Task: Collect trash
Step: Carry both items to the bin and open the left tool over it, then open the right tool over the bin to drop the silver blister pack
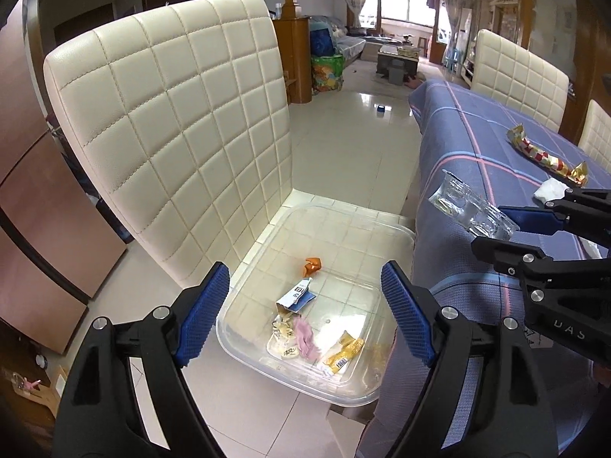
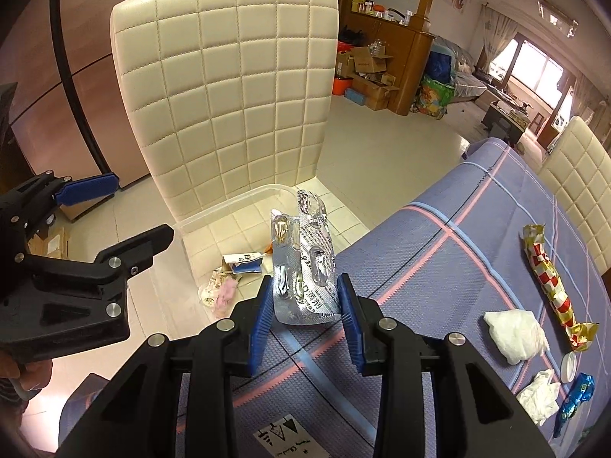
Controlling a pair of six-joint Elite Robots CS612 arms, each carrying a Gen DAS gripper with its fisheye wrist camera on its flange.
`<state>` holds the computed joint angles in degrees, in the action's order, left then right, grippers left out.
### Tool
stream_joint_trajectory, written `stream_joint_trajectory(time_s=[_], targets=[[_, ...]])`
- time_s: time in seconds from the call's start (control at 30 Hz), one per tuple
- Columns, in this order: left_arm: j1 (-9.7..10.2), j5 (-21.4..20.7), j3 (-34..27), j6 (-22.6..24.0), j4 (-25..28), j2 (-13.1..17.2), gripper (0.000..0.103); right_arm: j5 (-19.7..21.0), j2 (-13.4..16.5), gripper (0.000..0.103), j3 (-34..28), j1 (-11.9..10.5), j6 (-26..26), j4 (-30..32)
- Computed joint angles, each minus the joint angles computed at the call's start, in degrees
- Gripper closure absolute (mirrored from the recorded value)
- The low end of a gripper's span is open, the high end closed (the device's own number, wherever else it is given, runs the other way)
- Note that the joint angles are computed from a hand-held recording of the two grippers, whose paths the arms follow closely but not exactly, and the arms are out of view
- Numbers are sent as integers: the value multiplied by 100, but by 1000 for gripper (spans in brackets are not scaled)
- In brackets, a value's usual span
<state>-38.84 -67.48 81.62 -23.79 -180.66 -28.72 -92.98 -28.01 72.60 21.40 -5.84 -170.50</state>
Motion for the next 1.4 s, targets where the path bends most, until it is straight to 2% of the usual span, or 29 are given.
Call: stream_joint_trajectory(time_s=[0.33,0.43,0.47,0.53,0.57,0.97,1.4], targets=[[60,30,76,-137,64,-11,22,49,76,67,-131,50,-103,140],[62,48,111,-124,32,-22,22,226,77,64,-139,26,-31,116],[59,66,122,-121,26,-27,22,274,79,62,-146,19,-1,116],[58,86,147,-133,8,-40,22,149,82,45,-139,24,95,41],[58,82,158,-149,3,-47,22,137,76,44,-115,22,123,-27],[-67,115,160,116,-32,-95,22,146,-125,44,288,-36,274,-345],[-405,-39,-76,692,-41,-83,15,-218,-668,44,1498,-335,724,-1247]])
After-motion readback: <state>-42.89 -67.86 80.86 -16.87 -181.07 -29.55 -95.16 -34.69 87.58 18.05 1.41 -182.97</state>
